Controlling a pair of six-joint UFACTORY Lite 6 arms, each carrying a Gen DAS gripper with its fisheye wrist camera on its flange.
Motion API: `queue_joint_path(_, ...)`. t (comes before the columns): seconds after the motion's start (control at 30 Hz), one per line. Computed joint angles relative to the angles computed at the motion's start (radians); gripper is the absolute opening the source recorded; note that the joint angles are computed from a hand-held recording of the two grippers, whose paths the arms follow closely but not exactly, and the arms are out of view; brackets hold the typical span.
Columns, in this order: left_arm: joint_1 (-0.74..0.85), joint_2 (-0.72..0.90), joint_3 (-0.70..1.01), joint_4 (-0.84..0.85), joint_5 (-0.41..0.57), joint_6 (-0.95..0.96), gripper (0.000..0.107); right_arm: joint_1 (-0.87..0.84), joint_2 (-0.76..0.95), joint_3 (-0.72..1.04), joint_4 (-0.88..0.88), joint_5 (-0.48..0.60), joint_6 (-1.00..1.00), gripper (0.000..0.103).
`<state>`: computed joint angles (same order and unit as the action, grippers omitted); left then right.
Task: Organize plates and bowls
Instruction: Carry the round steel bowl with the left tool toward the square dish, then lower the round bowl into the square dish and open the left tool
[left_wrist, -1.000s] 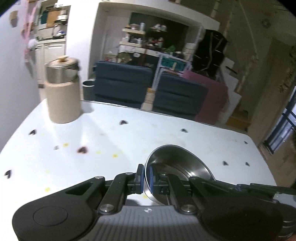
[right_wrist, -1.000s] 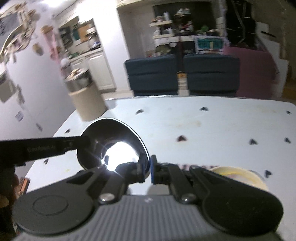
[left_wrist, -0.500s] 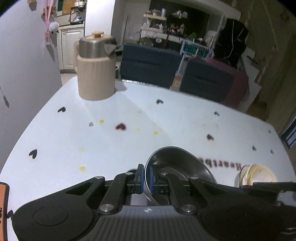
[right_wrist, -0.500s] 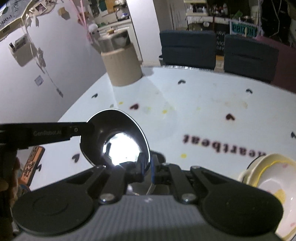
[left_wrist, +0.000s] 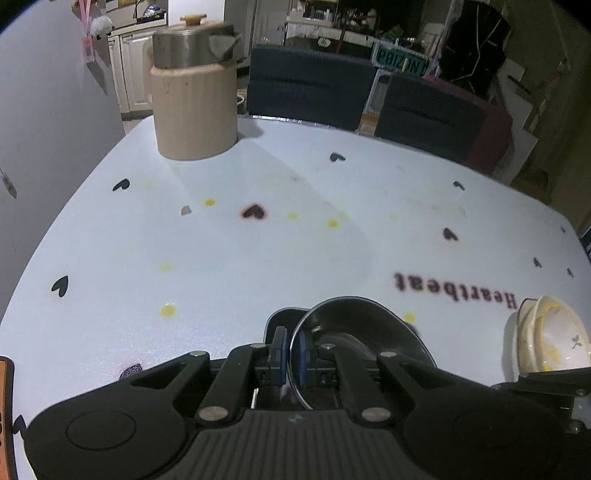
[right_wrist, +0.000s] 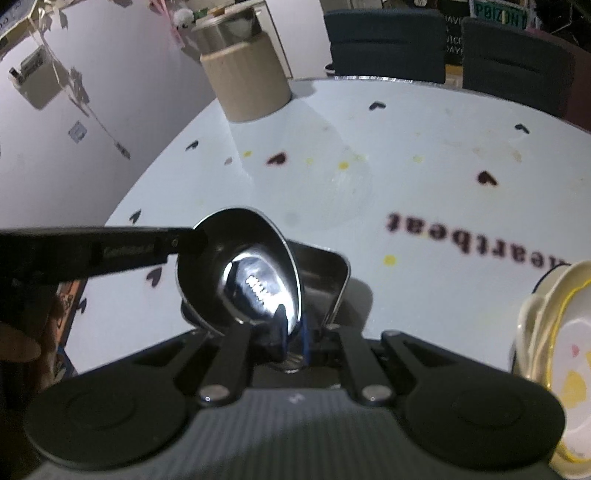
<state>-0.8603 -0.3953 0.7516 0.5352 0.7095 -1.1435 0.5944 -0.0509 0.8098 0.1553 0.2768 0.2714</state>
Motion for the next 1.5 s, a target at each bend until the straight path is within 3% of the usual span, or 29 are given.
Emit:
queue_joint_path(0.7,0.085,0.154,0.026,-0.058,-0.083,0.121,0.009,-0.009,0.176,0.127,0.166,0.072,-0.16,0.011)
queue_joint_path(1.13,0.096,0.169,0.025,-0.052,-0.112,0.116,0.011,-0.008,0.192,0.138,0.179,0.068,-0.149,0.011)
queue_joint_path(1.5,0.096,0.186,0.029,-0.046,-0.142,0.105,0.019,0.006,0.184,0.137,0.123,0.066,-0.05,0.014)
